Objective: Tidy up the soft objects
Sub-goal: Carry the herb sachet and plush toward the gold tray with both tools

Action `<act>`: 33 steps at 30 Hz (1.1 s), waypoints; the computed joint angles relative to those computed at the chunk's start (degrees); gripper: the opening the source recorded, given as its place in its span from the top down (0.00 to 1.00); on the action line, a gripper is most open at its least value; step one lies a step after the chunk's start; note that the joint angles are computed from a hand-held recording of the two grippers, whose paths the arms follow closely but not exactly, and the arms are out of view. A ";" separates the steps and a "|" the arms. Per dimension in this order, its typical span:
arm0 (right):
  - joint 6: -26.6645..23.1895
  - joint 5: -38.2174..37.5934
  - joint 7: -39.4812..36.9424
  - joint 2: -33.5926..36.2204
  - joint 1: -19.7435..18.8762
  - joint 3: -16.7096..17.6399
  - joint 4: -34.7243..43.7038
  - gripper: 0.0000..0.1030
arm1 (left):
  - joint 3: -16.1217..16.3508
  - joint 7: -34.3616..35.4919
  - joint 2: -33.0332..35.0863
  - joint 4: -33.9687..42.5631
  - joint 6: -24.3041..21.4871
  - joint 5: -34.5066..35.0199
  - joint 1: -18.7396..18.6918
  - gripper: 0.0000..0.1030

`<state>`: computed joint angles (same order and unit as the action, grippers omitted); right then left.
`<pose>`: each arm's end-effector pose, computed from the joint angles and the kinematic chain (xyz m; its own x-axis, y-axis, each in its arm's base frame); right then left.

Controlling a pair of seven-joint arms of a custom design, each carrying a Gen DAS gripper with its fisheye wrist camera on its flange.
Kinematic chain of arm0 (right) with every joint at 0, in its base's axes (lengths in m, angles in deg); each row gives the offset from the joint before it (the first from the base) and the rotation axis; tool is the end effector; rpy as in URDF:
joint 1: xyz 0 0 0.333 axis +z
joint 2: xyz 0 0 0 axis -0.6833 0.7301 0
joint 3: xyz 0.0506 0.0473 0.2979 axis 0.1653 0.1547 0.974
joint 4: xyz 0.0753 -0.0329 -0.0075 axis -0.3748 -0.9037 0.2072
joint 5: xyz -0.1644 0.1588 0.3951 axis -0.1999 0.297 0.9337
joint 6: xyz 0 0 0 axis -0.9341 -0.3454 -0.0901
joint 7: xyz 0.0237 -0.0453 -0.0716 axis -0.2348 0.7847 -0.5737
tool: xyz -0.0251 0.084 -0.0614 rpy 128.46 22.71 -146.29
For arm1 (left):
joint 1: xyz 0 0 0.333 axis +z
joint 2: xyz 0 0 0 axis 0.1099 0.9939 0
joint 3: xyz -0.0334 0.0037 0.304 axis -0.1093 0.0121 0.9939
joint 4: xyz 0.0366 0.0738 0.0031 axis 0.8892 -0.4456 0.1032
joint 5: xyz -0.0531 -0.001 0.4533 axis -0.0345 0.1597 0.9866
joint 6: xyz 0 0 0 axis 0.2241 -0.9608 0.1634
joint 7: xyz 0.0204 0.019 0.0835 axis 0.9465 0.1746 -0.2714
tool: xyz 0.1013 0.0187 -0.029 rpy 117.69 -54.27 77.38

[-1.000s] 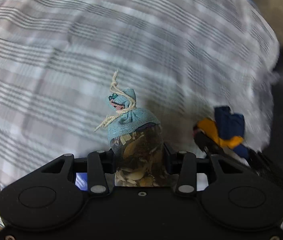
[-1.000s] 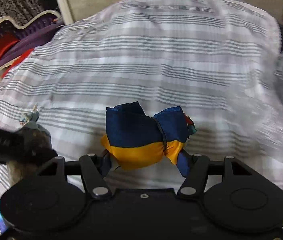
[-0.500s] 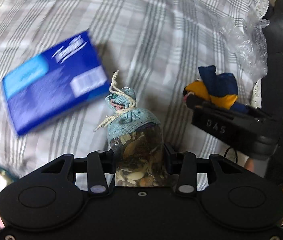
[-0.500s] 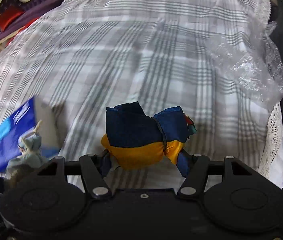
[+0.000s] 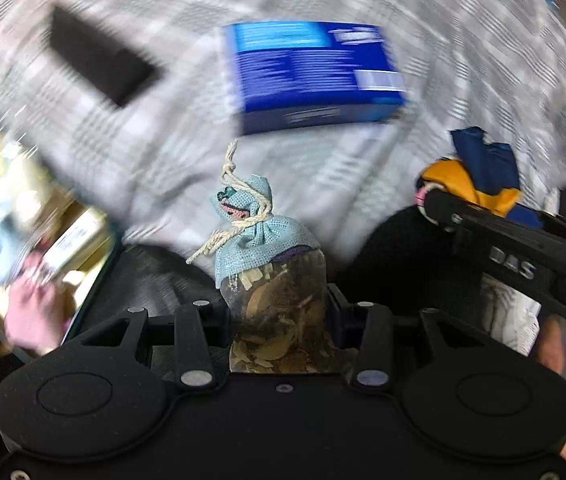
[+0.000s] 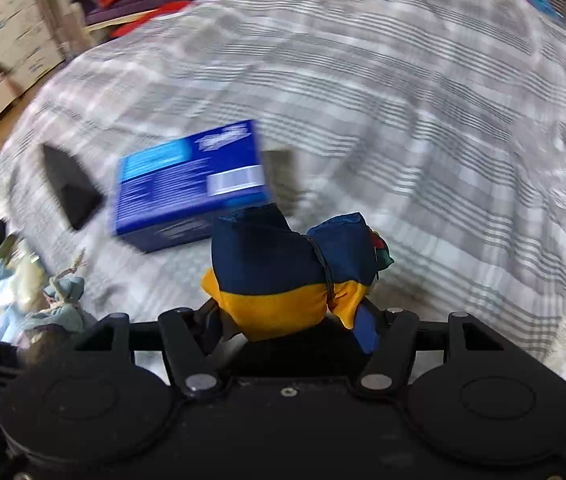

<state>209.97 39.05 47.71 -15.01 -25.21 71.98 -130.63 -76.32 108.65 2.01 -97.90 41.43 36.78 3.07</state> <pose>0.6008 0.2615 0.5459 0.0719 -0.9967 -0.0384 -0.8634 -0.0429 -0.5027 0.6132 -0.1204 0.5385 -0.0446 -0.9729 0.2267 -0.9817 0.0006 -0.1905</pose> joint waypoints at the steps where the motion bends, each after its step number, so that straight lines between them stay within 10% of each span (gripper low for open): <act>1: 0.14 0.87 -1.43 0.20 0.48 0.40 0.33 0.40 | 0.31 -0.82 -1.05 -1.39 0.51 0.37 0.39 0.58; 16: -4.03 9.52 -18.88 13.10 10.13 3.23 15.70 0.40 | 4.81 -14.47 -4.66 -8.13 5.21 10.21 7.93 0.58; 33: -13.51 8.33 -18.55 31.31 16.39 0.14 38.53 0.40 | 6.08 -24.90 10.46 4.16 11.84 15.38 14.69 0.58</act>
